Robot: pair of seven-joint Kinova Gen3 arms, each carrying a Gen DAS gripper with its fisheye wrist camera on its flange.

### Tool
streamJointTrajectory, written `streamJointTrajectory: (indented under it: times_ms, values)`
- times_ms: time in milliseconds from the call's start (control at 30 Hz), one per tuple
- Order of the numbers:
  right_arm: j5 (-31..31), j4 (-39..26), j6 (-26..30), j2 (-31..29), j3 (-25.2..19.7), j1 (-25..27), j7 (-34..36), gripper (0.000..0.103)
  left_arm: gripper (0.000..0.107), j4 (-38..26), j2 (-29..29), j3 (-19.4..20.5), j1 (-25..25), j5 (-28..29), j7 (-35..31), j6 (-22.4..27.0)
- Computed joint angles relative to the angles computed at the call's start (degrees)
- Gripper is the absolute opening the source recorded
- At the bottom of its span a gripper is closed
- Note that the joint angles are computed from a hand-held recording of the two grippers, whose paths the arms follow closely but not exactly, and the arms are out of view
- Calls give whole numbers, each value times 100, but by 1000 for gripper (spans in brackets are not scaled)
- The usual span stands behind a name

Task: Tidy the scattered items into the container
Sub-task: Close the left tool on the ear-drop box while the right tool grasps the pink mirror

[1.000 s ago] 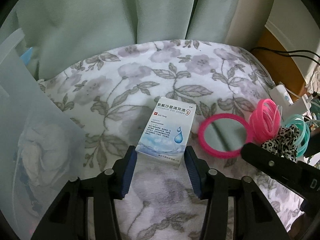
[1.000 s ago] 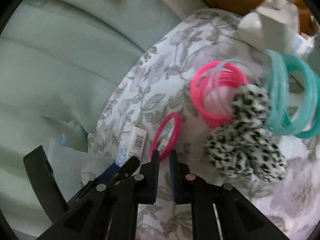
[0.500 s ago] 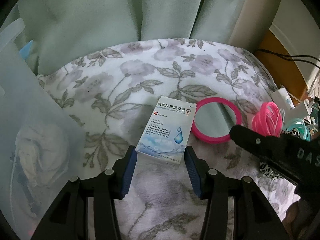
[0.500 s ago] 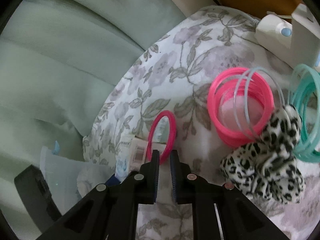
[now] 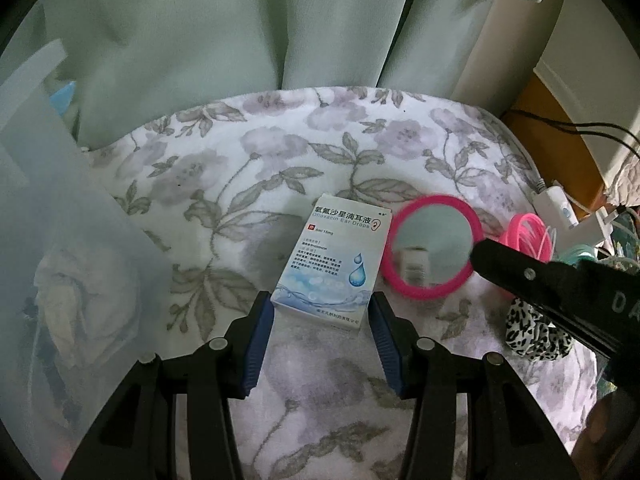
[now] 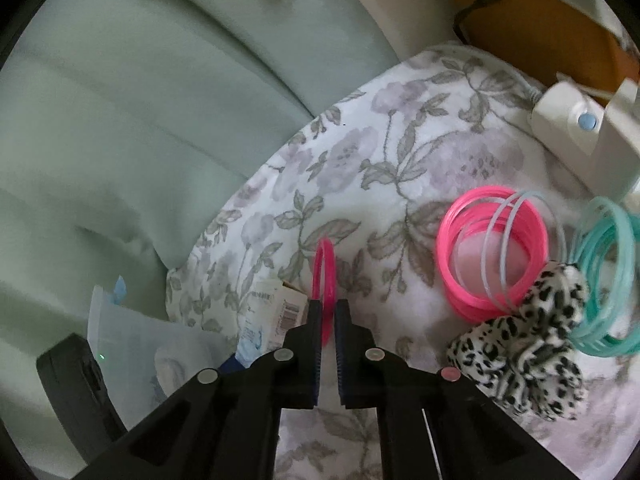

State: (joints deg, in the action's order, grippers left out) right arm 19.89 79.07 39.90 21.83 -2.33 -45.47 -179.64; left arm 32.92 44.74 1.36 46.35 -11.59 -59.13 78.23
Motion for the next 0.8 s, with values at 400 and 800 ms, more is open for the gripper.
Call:
streamJointTrajectory:
  times_ms: [400,800]
  values:
    - [-141,-352,1241,-244,-362,-46,774,7,50,1022,-629,139,18,46,399,-524]
    - [-475,-764,1487,54,-420,30,1152,10,50,1383,-808,291,-73,63,507,-696]
